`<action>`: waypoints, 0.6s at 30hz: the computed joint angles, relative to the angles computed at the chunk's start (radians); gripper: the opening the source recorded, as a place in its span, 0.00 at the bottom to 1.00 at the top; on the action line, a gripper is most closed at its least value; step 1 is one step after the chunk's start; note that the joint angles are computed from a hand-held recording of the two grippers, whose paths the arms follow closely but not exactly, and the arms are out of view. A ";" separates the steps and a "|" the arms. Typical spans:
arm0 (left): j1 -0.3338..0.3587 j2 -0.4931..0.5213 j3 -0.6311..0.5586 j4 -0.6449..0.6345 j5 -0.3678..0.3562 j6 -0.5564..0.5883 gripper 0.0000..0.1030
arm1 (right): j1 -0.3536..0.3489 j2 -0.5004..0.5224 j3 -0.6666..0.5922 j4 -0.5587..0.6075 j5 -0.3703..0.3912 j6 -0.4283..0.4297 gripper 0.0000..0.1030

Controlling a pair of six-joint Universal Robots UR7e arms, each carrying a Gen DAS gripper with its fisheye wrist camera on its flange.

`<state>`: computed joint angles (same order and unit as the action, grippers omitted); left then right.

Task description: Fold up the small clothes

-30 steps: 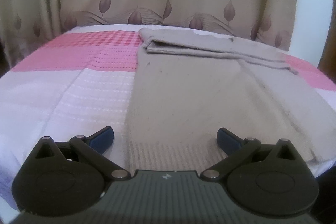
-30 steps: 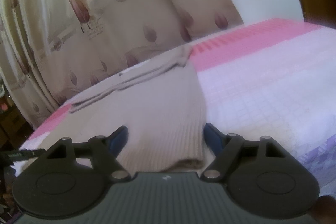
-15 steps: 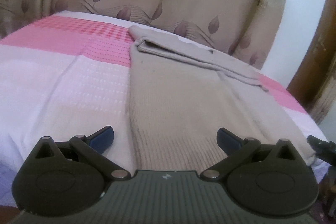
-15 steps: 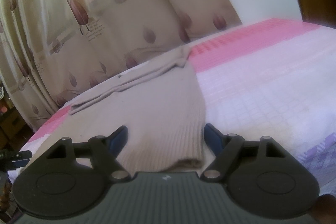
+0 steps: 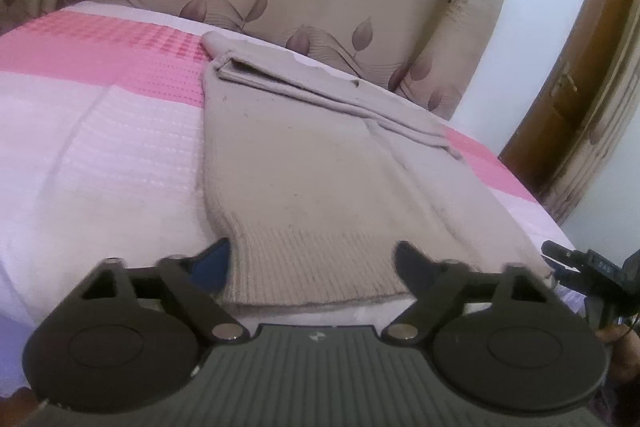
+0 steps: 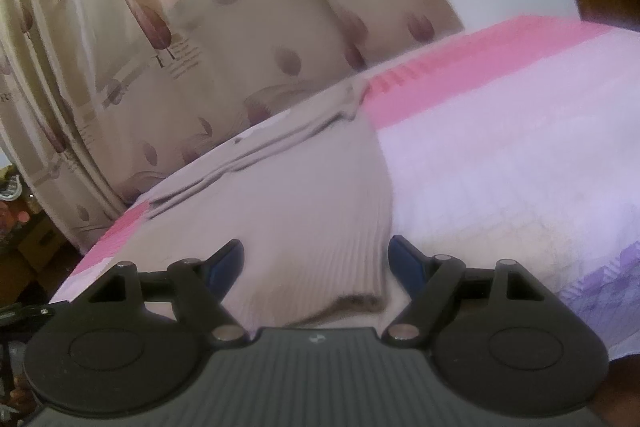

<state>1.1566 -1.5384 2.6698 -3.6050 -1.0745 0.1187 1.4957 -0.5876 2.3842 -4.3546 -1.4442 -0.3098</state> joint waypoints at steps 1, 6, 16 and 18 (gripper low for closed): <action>-0.004 0.002 -0.002 0.002 0.016 -0.009 0.52 | -0.006 -0.005 0.003 0.009 0.013 0.002 0.77; 0.054 -0.026 -0.041 0.078 -0.035 -0.094 0.18 | -0.029 -0.045 0.018 0.073 0.055 -0.019 0.77; 0.115 -0.039 -0.072 0.110 -0.134 -0.174 0.10 | -0.065 -0.122 0.033 0.226 0.104 0.003 0.18; 0.100 -0.041 -0.069 0.114 -0.107 -0.149 0.10 | -0.085 -0.136 0.046 0.227 0.142 0.011 0.18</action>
<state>1.2565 -1.5798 2.6011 -3.4907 -1.1811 -0.0299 1.4103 -0.7231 2.4306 -4.1278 -1.3018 -0.2992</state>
